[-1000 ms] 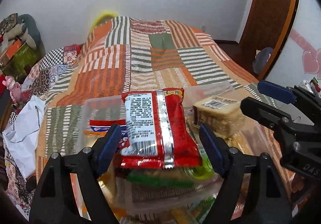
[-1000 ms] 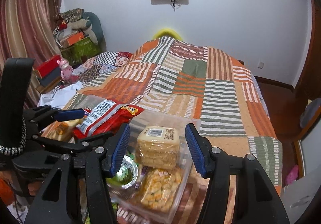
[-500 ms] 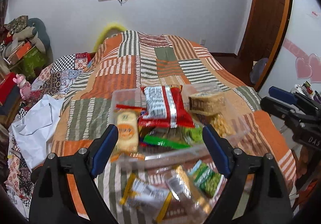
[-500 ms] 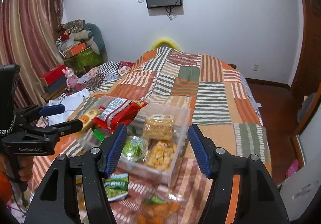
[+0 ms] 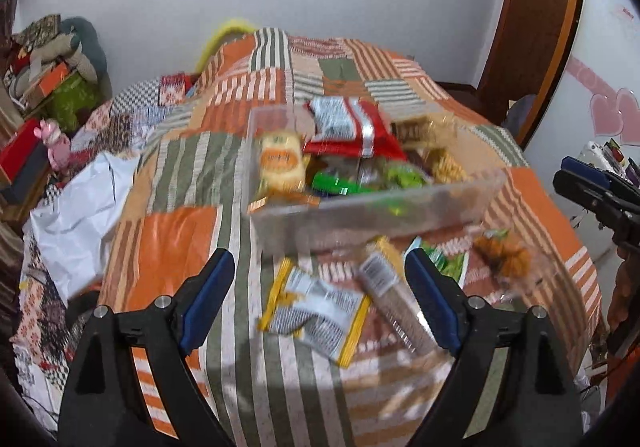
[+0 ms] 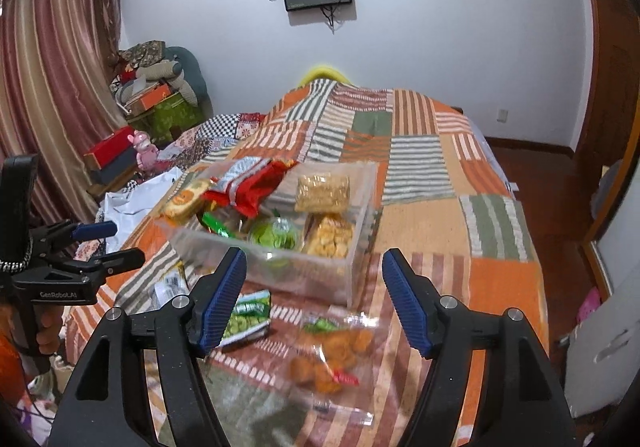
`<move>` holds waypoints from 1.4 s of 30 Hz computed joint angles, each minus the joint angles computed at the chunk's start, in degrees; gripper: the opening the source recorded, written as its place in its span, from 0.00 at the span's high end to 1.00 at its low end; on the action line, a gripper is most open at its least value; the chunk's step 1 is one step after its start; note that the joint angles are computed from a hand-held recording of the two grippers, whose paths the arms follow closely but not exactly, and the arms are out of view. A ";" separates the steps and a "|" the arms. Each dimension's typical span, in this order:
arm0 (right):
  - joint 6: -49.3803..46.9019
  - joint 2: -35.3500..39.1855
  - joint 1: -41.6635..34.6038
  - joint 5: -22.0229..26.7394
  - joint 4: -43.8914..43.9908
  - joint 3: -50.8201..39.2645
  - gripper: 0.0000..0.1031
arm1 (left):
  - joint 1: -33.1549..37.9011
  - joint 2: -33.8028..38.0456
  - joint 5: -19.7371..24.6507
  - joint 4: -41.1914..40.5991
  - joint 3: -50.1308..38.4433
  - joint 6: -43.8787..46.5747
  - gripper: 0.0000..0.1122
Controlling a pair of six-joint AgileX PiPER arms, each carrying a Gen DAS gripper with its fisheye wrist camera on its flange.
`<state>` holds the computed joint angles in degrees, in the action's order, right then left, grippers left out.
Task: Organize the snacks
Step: 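Grasp the yellow-white snack bag with the left tool while the right tool grasps the orange puff bag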
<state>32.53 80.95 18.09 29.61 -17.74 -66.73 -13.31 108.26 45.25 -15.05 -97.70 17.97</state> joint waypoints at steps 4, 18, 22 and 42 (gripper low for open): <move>2.09 -0.60 0.36 -0.35 -1.43 3.00 0.35 | 1.10 0.79 -0.30 -1.16 2.44 0.88 0.22; -3.24 1.27 -2.05 -1.47 7.14 8.51 0.34 | 2.23 6.79 0.04 -2.85 3.23 2.33 0.22; -3.30 1.43 -2.29 -2.31 7.91 8.96 0.29 | 1.99 7.63 -1.06 -3.32 3.38 3.14 0.21; -14.47 4.50 -4.25 -0.54 18.10 7.17 0.47 | 1.44 4.23 -7.99 -9.80 10.90 9.72 0.47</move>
